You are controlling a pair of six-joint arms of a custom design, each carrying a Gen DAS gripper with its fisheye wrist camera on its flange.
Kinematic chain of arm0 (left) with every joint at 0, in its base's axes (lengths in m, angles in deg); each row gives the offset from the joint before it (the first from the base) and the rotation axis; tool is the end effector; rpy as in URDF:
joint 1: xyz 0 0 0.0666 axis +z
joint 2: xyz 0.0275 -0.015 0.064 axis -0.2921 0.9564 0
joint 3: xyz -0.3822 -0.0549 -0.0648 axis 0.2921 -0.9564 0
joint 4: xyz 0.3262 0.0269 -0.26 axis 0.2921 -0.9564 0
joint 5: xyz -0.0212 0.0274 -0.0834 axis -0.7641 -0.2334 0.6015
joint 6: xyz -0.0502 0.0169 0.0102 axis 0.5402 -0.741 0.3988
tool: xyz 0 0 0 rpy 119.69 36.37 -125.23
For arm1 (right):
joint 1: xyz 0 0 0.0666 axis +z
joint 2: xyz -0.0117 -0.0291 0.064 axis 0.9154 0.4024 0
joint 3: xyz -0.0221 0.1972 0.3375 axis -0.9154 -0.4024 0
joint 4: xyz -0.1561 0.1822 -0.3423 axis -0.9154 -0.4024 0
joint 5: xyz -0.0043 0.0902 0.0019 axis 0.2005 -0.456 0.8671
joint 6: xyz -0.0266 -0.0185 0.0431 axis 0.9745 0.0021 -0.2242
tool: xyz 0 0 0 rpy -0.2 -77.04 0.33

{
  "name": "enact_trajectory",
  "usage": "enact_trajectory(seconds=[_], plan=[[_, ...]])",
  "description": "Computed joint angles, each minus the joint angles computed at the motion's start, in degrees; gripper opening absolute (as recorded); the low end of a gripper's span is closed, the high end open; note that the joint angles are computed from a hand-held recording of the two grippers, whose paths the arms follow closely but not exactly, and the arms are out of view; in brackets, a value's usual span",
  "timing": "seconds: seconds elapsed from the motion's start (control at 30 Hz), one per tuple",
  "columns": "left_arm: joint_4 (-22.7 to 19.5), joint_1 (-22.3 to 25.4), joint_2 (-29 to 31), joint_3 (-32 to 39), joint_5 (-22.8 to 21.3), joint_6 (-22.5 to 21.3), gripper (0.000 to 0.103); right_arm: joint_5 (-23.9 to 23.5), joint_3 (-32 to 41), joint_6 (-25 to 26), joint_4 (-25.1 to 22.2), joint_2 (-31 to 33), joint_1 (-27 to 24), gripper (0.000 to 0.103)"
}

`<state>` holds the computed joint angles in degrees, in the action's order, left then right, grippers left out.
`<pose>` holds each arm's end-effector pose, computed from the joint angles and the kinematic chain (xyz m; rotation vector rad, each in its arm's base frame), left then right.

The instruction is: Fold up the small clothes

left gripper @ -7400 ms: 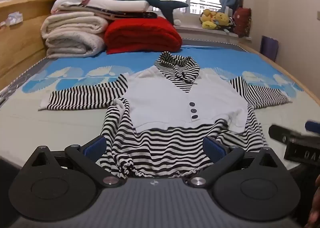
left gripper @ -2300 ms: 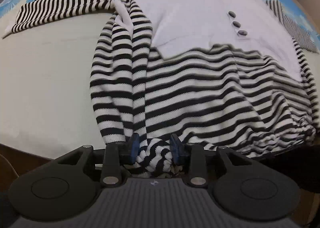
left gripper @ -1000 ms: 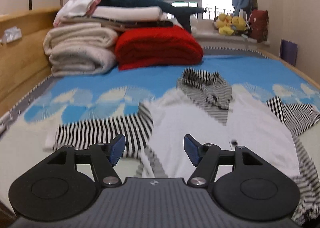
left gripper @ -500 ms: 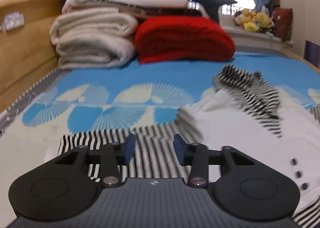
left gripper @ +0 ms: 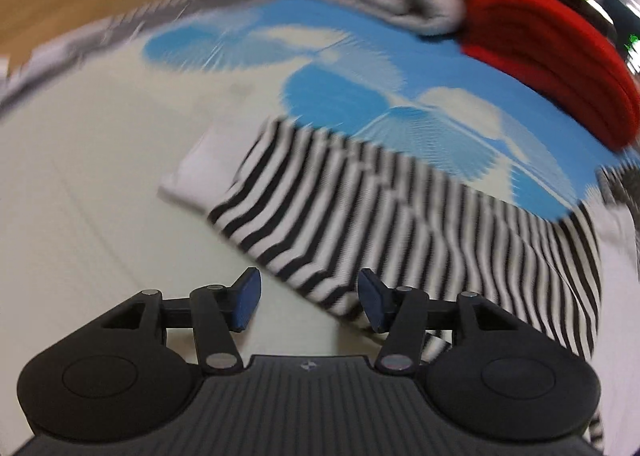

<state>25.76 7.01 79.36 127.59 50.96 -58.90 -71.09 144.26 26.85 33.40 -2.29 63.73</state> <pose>0.3270 0.1513 0.4717 -1.0413 2.2630 0.2098 0.2940 -0.0087 0.5646 -0.0299 2.0898 0.1200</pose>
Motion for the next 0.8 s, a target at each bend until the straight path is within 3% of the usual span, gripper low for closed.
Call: enact_trajectory(seconds=[0.1,0.33,0.4,0.47,0.53,0.63,0.8], plan=[[-0.06,1.95,0.46,-0.11,1.67,2.04,0.059,0.74,-0.03,1.2,-0.27,-0.08,0.78,0.052],[0.59,1.2,0.94,0.43,1.16,3.55,0.058,1.89,0.03,2.78,-1.01,-0.17,0.91,0.052],[1.25,0.7,1.44,0.43,0.35,3.46,0.05,2.12,0.0,2.98,-1.15,-0.24,0.75,0.052],[1.11,0.34,2.01,0.73,-0.98,3.25,0.023,2.4,0.15,2.7,-1.57,0.02,0.56,0.052],[0.77,0.32,2.5,1.15,-1.69,3.71,0.01,2.68,0.84,3.04,-2.99,0.96,0.95,0.052],[0.4,-0.1,2.85,2.0,-2.57,5.22,0.005,6.59,3.53,5.55,-6.36,3.85,4.33,0.052],[2.22,-6.16,3.2,5.47,-9.22,3.03,0.003,5.51,9.62,6.68,-8.87,11.1,10.57,0.052]])
